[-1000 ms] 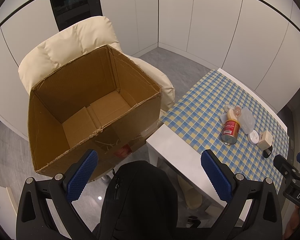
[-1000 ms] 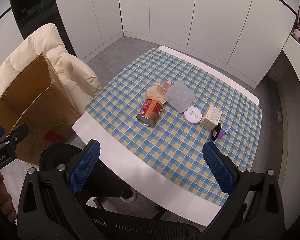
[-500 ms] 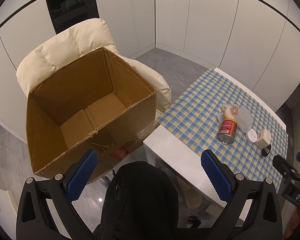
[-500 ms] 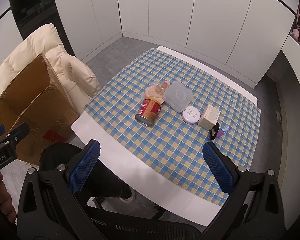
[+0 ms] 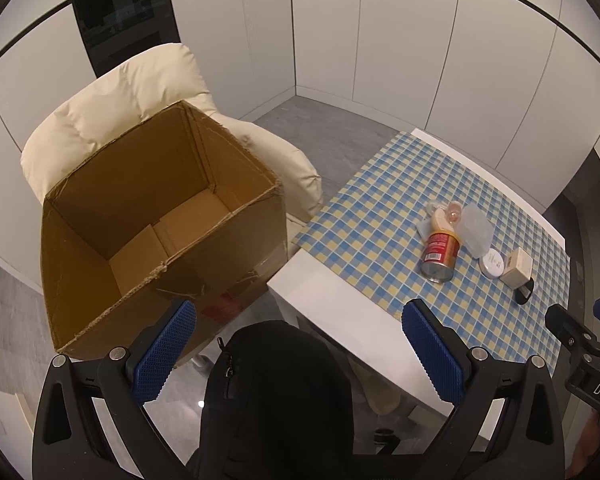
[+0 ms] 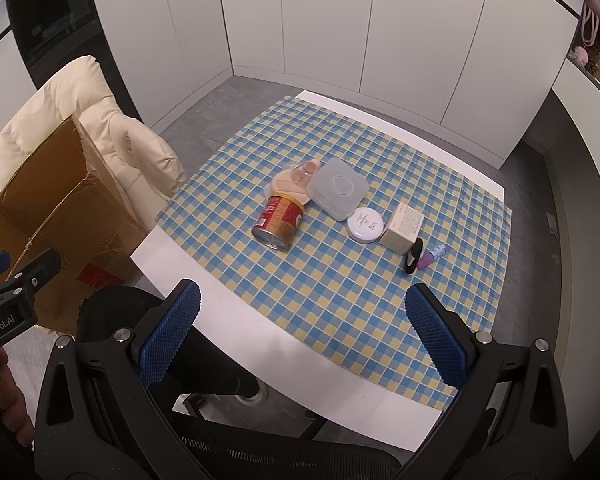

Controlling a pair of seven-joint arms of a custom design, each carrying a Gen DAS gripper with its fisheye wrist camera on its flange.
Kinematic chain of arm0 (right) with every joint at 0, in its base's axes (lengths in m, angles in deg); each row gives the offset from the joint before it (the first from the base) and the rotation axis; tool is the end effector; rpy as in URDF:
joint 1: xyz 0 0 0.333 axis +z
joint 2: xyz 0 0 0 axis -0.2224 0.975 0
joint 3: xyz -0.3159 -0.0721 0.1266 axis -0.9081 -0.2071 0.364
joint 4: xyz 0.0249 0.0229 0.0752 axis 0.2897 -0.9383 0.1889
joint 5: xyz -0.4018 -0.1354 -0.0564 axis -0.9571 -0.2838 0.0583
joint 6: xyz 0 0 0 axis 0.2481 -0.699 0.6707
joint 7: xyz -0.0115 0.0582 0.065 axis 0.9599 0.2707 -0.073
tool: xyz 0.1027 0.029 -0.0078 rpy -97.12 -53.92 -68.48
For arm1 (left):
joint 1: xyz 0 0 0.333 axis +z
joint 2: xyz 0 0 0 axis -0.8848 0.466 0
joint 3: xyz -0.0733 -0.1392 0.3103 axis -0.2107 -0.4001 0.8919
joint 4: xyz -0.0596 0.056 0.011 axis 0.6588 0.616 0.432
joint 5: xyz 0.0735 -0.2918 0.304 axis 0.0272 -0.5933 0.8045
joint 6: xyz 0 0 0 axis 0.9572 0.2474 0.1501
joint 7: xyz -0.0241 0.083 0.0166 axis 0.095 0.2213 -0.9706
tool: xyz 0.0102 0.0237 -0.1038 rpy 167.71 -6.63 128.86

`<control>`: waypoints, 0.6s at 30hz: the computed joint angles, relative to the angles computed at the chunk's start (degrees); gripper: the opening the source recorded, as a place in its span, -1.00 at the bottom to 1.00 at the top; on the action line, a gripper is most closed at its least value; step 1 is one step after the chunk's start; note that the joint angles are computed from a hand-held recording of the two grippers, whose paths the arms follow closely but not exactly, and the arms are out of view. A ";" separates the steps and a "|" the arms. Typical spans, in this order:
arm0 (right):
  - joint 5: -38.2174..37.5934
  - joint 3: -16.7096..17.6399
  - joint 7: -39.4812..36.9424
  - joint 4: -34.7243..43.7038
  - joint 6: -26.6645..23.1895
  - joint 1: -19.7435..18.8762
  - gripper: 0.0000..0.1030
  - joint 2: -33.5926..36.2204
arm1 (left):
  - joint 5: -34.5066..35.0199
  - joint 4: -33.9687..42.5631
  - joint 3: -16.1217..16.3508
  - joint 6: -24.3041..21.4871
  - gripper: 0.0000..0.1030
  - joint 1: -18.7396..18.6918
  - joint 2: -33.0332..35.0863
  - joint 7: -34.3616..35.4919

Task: Organize objects
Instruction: 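Move both tools toward the table, left toward the can, right toward the cream box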

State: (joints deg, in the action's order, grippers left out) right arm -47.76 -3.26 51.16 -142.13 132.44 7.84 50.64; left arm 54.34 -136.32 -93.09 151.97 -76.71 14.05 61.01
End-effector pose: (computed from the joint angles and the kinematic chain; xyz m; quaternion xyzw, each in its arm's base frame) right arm 0.4567 0.2566 0.5954 -0.6715 0.6934 -0.1860 0.1835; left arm 0.4547 -0.3199 0.5899 -0.7159 0.6413 -0.1723 0.2159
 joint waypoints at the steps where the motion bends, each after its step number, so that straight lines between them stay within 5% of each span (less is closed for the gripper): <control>1: 0.00 0.00 0.08 -0.12 -0.03 -0.03 1.00 -0.12 | 0.12 0.08 -0.07 0.00 0.99 -0.02 0.09 -0.05; 18: -1.06 -0.18 1.70 -1.83 -0.75 -1.28 1.00 -2.46 | 0.98 2.28 -0.16 2.23 0.99 -1.88 2.67 2.59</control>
